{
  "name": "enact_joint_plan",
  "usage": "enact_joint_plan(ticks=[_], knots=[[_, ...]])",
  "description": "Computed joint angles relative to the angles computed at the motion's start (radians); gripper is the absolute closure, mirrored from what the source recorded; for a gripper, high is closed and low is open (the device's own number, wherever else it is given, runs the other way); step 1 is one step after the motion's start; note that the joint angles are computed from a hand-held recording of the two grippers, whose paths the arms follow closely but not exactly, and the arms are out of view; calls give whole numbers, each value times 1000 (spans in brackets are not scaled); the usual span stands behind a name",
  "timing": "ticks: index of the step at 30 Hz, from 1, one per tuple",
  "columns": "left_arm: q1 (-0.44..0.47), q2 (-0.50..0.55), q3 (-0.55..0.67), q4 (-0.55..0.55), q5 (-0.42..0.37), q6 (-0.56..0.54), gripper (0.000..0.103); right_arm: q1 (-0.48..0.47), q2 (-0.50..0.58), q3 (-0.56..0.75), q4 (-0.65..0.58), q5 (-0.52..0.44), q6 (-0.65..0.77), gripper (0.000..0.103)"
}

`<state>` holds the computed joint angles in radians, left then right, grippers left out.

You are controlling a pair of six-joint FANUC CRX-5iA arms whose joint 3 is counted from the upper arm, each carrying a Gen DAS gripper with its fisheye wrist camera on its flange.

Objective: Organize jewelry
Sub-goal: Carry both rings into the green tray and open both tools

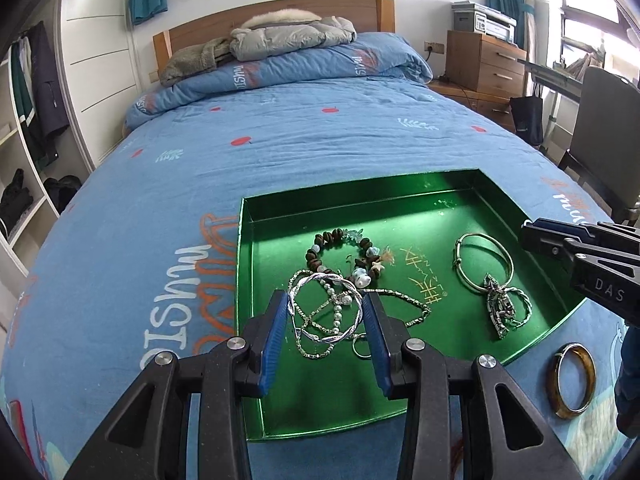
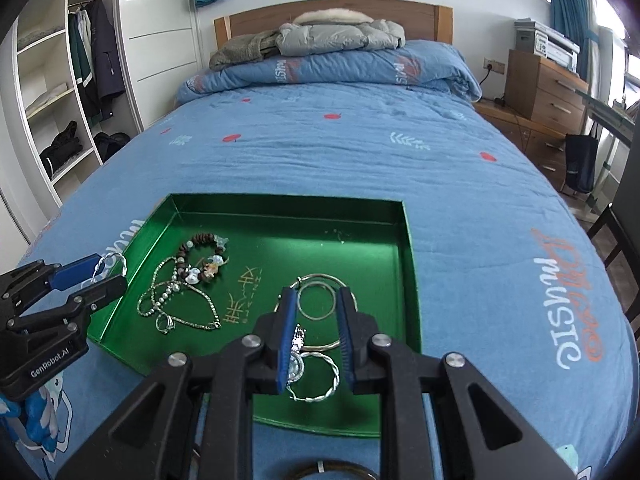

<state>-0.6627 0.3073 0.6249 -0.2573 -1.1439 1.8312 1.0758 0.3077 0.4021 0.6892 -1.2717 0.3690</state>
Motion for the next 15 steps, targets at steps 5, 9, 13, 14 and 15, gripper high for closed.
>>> enact_joint_plan(ticks=[5,9,13,14,15], knots=[[-1,45,33,-9,-27,-5,65,-53,68,83,-129,-19,74,84],[2,59,37,-9,-32,-6,65,-70,105,123,-174,-50,112,84],[7,66,30,1,-38,0,65,-69,114,127,-173,-56,122,84],[8,68,29,4,-42,1,65,-68,115,128,-172,-58,126,84],[8,69,27,6,-45,1,65,-68,114,126,-170,-58,128,84]])
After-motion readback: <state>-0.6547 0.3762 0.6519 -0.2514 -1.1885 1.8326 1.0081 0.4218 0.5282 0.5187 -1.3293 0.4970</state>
